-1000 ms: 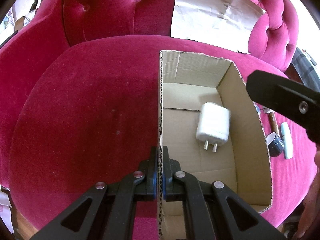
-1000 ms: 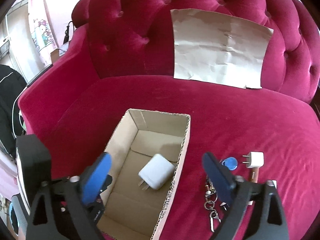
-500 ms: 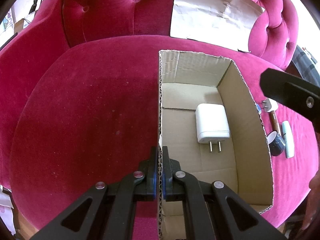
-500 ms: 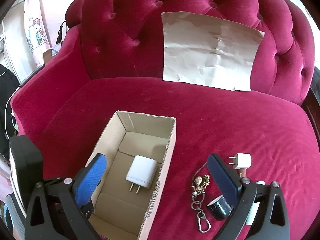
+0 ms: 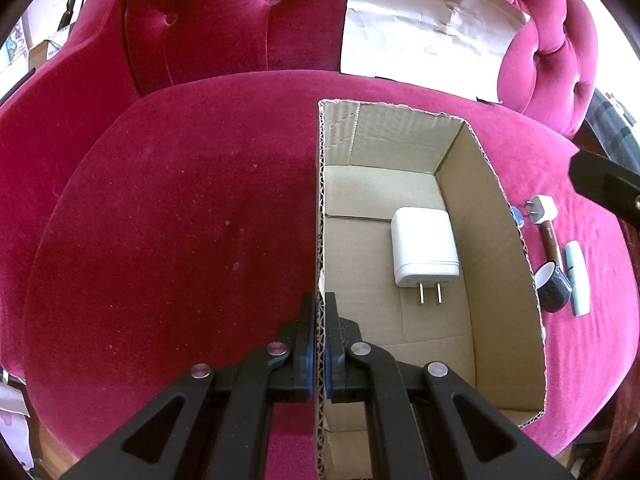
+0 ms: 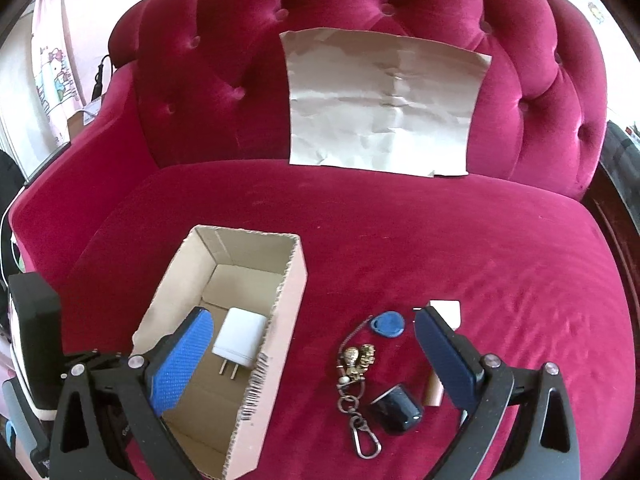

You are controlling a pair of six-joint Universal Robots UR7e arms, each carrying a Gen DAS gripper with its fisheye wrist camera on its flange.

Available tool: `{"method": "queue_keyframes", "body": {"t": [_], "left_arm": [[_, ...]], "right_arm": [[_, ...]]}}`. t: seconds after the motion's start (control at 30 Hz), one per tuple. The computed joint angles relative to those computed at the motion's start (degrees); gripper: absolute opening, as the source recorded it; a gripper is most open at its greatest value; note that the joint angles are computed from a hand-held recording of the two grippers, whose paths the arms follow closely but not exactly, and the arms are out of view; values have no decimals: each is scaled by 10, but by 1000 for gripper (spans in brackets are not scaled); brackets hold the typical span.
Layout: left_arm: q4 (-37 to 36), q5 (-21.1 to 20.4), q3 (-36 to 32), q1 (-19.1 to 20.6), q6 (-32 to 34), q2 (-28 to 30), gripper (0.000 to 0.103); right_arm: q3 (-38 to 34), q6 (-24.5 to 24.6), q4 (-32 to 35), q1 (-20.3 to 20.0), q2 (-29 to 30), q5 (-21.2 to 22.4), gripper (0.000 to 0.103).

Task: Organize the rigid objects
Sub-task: 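Open the right gripper to drop the charger into the box, then move the right gripper back to the pale blue bottle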

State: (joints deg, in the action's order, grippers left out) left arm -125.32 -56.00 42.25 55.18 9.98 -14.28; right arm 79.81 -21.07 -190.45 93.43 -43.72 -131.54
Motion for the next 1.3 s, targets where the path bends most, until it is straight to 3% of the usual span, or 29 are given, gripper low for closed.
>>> {"method": "queue_keyframes", "body": {"t": [0.33,0.7,1.3], "left_arm": [[-1,1,3,0,-1,-1,3],[-9,4,12,-1,2,-4,3],[-10,4,15,-1,-1,-6,3]], "right_arm": [[28,-12,-37,-10,-19,-23,103],[71,16,-52,-34,-52,-48,103],[128,42,-35,-80,-88,-71,103]]}}
